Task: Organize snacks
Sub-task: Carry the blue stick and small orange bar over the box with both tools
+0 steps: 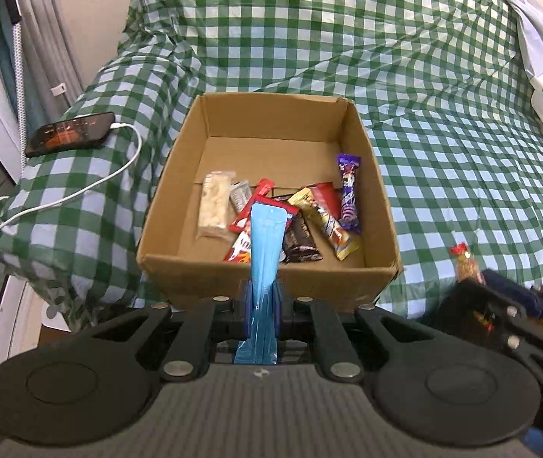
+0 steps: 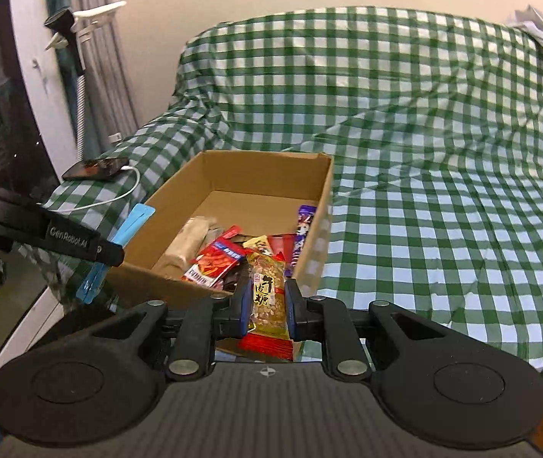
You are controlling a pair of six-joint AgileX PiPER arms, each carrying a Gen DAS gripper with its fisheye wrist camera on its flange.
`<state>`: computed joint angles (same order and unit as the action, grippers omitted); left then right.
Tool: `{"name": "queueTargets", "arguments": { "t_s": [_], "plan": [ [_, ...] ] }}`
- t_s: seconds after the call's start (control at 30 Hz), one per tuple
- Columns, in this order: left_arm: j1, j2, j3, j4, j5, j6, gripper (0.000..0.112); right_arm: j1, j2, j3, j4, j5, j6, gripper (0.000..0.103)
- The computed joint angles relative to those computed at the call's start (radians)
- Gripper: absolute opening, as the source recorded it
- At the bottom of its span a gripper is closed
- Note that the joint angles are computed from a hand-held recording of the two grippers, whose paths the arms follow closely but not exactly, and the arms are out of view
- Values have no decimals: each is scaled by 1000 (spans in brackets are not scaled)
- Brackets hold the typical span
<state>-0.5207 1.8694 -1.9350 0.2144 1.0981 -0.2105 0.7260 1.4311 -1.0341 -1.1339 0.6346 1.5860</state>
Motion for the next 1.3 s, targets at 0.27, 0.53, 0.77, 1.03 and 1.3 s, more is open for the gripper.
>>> {"name": "queueTargets", "arguments": {
  "t_s": [0.27,0.53,0.77,1.03,1.3],
  "plan": [
    [33,-56,87,-50,-55,24,12,64,24,-46,15,85,-48,19],
    [38,-57,97,-81,-66,36,12,80,28,-54,50,122,-85,19],
    [40,-54,99,-89,-64,39,12,80,34,-56,62,122,-98,19],
    [34,-47,97,-82,-61,33,12,71,41,-62,69,115,-106,19],
    [34,-40,90,-81,-57,37,12,61,35,-55,74,103,-115,19]
  ]
}}
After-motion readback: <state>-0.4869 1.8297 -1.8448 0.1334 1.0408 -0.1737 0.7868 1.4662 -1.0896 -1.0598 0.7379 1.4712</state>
